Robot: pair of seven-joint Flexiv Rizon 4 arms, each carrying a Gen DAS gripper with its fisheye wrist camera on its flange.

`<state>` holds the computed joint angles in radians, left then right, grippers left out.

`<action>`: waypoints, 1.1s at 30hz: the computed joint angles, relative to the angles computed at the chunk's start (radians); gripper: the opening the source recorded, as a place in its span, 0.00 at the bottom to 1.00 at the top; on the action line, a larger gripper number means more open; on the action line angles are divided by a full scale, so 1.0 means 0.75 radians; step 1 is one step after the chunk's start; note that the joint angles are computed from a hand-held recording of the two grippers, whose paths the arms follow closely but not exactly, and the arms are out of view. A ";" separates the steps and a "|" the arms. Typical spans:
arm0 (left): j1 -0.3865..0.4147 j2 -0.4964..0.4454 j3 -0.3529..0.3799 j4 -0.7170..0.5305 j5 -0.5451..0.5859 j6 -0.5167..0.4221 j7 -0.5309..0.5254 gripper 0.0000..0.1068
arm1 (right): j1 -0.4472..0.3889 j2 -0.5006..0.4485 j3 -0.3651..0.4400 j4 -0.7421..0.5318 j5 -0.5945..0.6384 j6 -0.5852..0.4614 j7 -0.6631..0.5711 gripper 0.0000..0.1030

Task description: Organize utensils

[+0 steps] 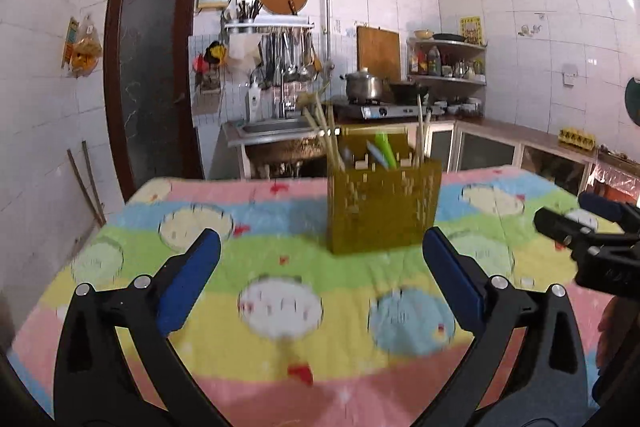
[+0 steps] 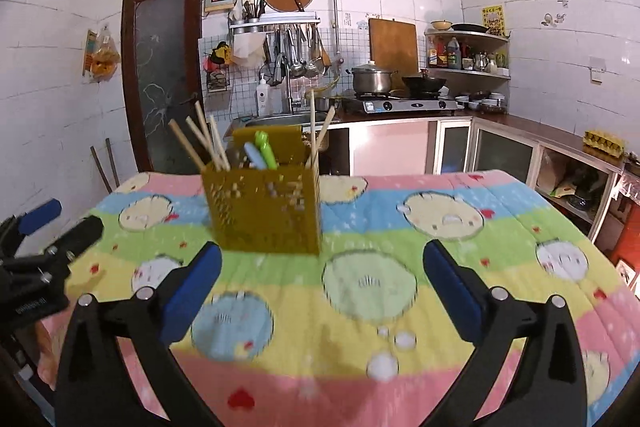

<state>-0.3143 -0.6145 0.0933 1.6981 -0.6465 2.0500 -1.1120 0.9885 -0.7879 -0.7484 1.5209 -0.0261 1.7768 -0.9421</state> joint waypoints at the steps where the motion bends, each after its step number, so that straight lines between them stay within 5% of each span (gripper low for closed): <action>1: 0.000 0.004 -0.007 0.038 0.005 0.033 -0.020 0.92 | 0.042 -0.004 -0.040 0.046 0.023 0.029 0.002 0.96; 8: -0.026 -0.016 -0.013 0.141 -0.049 0.164 -0.026 0.92 | 0.153 -0.055 -0.098 0.155 0.172 0.094 -0.080 0.96; 18: 0.062 -0.002 -0.094 0.176 -0.021 0.179 -0.114 0.92 | 0.188 -0.098 -0.123 0.164 0.385 0.195 -0.147 0.96; 33: 0.050 -0.009 -0.095 0.187 0.002 0.258 -0.116 0.92 | 0.267 -0.158 -0.233 0.166 0.443 0.161 -0.171 0.96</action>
